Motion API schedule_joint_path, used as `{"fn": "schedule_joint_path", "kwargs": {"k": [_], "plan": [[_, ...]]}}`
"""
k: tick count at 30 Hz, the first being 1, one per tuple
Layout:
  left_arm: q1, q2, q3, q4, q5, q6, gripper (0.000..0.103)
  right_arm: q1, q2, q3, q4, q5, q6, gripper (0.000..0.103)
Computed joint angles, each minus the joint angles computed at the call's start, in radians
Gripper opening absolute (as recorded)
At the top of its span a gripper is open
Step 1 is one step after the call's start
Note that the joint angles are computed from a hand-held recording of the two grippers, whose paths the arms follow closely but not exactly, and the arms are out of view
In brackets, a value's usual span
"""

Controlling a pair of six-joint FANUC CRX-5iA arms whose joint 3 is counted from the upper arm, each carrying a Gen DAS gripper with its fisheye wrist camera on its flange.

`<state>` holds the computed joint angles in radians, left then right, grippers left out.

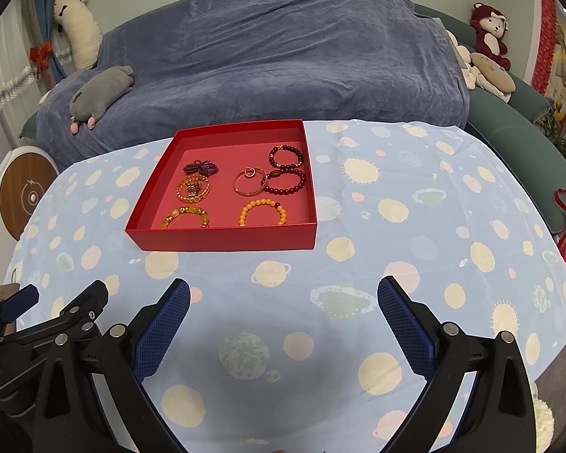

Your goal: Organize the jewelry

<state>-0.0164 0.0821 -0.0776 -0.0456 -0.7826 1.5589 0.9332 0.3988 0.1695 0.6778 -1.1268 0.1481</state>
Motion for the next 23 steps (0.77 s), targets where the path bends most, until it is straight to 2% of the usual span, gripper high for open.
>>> {"fn": "schedule_joint_path", "kwargs": {"k": [23], "plan": [[0.000,0.011,0.017,-0.002,-0.015,0.009,0.095,-0.002,0.004,0.006,0.004,-0.003,0.006,0.096]]}}
